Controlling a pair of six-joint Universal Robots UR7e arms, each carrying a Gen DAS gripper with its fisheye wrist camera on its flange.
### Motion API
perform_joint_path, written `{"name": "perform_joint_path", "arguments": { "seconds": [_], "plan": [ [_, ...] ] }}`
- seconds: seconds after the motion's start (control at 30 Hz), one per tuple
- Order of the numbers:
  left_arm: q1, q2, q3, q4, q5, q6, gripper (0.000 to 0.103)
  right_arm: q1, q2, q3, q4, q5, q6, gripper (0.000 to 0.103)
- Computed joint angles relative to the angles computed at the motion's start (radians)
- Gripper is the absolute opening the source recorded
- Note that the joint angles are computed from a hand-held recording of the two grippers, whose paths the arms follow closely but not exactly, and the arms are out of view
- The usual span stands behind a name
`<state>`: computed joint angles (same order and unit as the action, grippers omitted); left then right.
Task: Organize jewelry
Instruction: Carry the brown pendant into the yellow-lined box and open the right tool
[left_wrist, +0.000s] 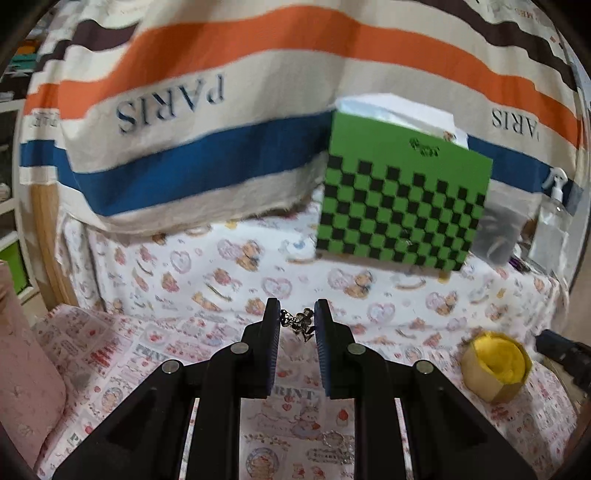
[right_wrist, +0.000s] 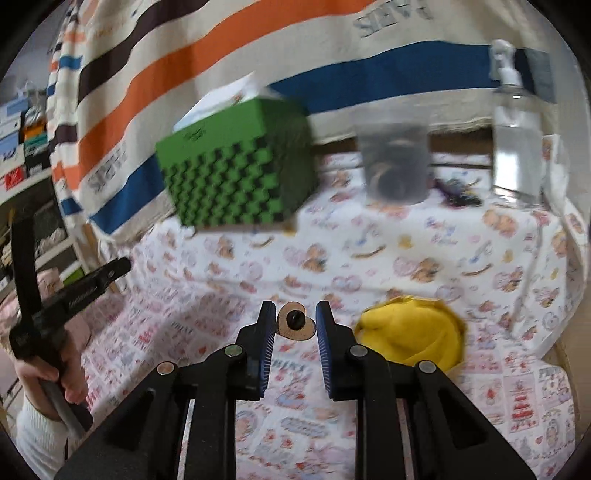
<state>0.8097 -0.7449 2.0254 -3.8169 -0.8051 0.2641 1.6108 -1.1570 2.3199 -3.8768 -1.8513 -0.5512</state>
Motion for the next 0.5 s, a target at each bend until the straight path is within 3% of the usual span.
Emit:
{"name": "perform_joint_path", "arguments": {
  "seconds": [0.13,0.27,0.4,0.5],
  "plan": [
    [0.002,0.010,0.001,-0.069,-0.008,0.036,0.018,-0.054,-0.051,0.005,0.006,0.033,0.036,0.024],
    [0.005,0.020,-0.009,-0.054,0.003,0.040,0.018,-0.100,-0.075,-0.002,0.021,0.049,0.096,0.024],
    [0.005,0.030,-0.014,-0.038,0.009,0.040,0.018,-0.124,-0.069,-0.025,0.038,0.038,0.098,0.024],
    [-0.001,0.032,-0.007,-0.039,-0.004,0.053,0.018,-0.152,-0.073,-0.040,0.079,0.074,0.112,0.024]
  ]
}}
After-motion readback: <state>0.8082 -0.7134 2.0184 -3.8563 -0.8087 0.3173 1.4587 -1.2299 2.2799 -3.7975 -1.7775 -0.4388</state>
